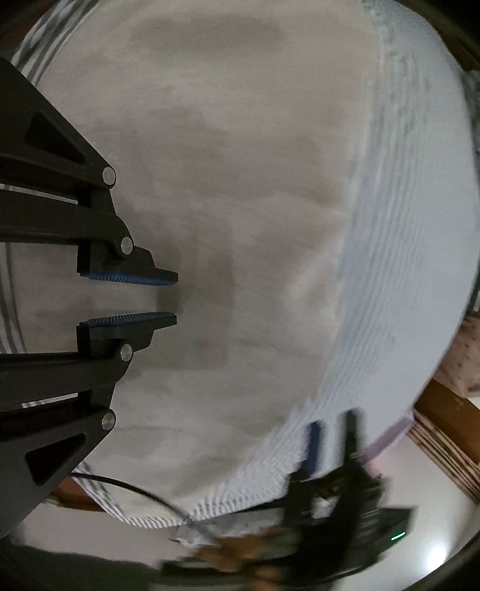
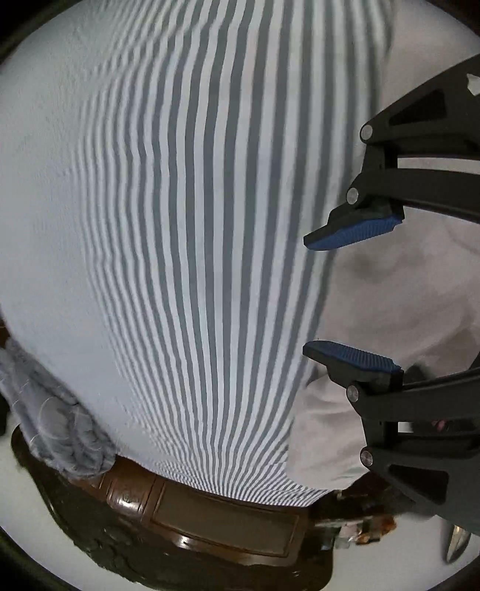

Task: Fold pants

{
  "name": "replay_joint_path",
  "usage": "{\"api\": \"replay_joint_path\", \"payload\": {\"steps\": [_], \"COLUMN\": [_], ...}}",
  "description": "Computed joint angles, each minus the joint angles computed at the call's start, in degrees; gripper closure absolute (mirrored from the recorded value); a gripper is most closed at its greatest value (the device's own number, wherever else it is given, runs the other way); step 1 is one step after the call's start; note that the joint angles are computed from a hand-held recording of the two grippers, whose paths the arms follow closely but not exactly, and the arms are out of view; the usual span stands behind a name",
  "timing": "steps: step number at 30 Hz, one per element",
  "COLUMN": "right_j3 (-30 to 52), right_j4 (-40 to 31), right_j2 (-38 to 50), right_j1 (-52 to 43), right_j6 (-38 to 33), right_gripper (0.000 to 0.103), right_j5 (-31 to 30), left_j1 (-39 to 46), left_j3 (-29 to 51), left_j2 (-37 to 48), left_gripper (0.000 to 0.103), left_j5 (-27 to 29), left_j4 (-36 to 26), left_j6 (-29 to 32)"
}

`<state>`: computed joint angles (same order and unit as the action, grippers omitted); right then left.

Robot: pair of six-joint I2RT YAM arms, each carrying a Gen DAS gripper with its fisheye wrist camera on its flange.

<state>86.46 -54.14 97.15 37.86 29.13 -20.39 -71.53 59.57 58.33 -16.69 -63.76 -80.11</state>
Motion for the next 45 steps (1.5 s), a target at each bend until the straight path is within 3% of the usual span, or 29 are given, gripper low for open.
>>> {"api": "replay_joint_path", "payload": {"steps": [3,8,13,16,20,24,26,29,30,31,34,37,41,45], "right_j3": [3.27,-3.49,-17.65,-23.08,-24.91,-23.30,-22.79,-24.24,-25.40,-26.33,-26.07,-20.97,-9.80,-4.23], "right_j4": [-0.14,4.61,8.73,8.86,10.42,15.80,20.43,32.37,37.29,41.85,45.60,39.80,26.48,21.14], "right_j2": [6.15,5.22,-7.70,-11.06,-12.83,-9.33,-6.09,-0.13,0.86,1.41,0.48,-0.10,5.07,10.71], "right_j1": [0.03,2.53,7.36,10.82,15.48,12.05,10.12,6.41,5.73,5.26,4.21,2.82,2.68,3.27], "right_j6": [0.61,3.00,-2.12,-5.83,-7.54,-4.46,-1.79,7.96,12.19,16.31,18.38,14.37,5.29,0.19], "right_gripper": [0.054,0.055,0.056,0.057,0.054,0.053,0.048,0.045,0.046,0.057,0.087,0.091,0.092,0.092], "right_j5": [-2.79,-12.07,-13.54,-13.38,-8.62,-14.17,-19.43,-28.76,-30.69,-31.10,-27.96,-23.33,-14.93,-7.53], "left_j1": [-3.21,-5.07,-3.03,-2.98,-3.54,-3.49,-7.66,-9.01,-9.64,-9.69,-9.86,-10.95,-12.31,-13.87], "left_j3": [-3.53,-7.74,-10.58,-11.82,-12.03,-12.54,-11.48,-10.80,-10.45,-10.64,-10.60,-10.45,-10.73,-10.66], "left_j2": [-2.63,-6.84,-10.89,-12.84,-13.04,-13.48,-10.72,-8.83,-8.52,-8.69,-9.18,-9.25,-9.27,-8.56], "left_gripper": [0.087,0.087,0.087,0.087,0.087,0.087,0.087,0.087,0.087,0.087,0.087,0.087,0.087,0.087], "left_j5": [-1.28,-1.59,-0.72,-0.98,-1.47,-1.77,-4.35,-5.29,-5.63,-5.61,-5.78,-6.94,-8.22,-9.47], "left_j4": [2.52,5.28,6.32,6.37,6.06,5.96,6.34,7.19,7.00,7.13,6.76,6.02,6.11,6.02], "left_j6": [-2.83,-5.45,-3.24,-3.45,-3.80,-3.43,-7.12,-8.31,-8.90,-8.97,-8.81,-9.47,-11.22,-12.49]}}
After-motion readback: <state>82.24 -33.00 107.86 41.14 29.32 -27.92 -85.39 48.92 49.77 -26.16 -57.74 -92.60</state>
